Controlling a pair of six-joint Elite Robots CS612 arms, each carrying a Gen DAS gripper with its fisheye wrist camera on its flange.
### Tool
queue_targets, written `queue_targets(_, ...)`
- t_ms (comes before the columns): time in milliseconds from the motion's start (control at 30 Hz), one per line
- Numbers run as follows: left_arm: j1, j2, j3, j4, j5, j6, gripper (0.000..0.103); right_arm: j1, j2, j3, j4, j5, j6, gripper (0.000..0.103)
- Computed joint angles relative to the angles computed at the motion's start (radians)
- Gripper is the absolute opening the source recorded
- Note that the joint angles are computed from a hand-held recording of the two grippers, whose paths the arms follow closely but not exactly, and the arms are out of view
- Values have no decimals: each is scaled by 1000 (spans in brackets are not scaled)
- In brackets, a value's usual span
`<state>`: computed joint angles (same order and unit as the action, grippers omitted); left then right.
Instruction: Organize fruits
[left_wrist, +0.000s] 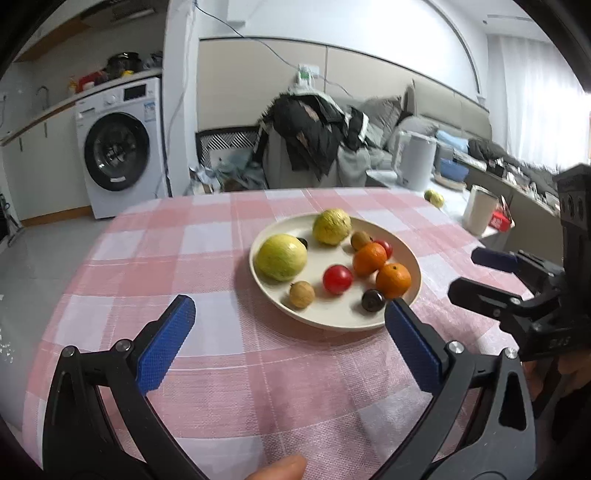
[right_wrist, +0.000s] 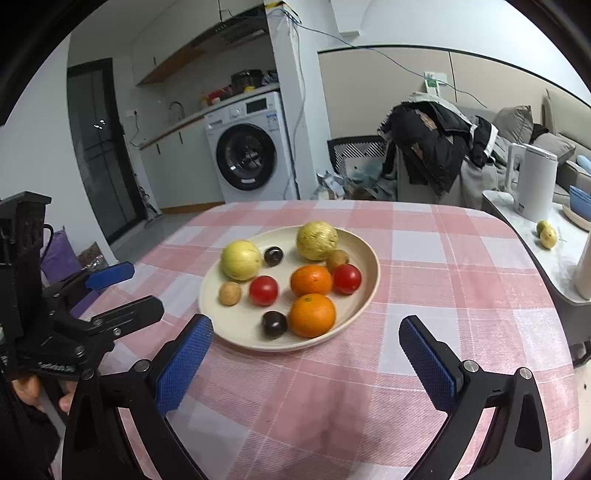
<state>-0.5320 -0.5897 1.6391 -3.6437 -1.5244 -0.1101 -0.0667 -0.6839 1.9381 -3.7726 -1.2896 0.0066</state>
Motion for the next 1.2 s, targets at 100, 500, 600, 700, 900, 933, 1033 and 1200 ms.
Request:
queue_targets(100, 4, 2, 10, -35, -10, -33, 102, 1, 5, 6, -36, 5, -6, 103)
queue_targets(500, -3, 9, 23, -93, 7, -9, 102, 3, 16, 21, -120, 0, -4, 103)
queue_targets(600, -3, 8, 24, -95, 6, -10, 102, 3, 14, 18, -122, -3, -4, 103)
queue_targets(700, -3, 8, 24, -94, 8, -10, 102, 3, 15, 15, -122, -2, -3, 103)
queue_targets(900, -3, 3, 25, -79, 3, -14, 102, 1, 15, 13, -127, 8, -11, 103)
queue_targets(933, -3, 2, 26, -78, 2, -14, 102, 1, 16, 12, -128, 8, -11, 103)
queue_targets(1033, -3, 2, 25, -75, 1, -14, 102, 1, 16, 12, -130, 7, -9, 103)
queue_targets(1200, -3, 2, 25, -73, 2, -14, 102, 3, 18, 12, -134, 9, -10, 103)
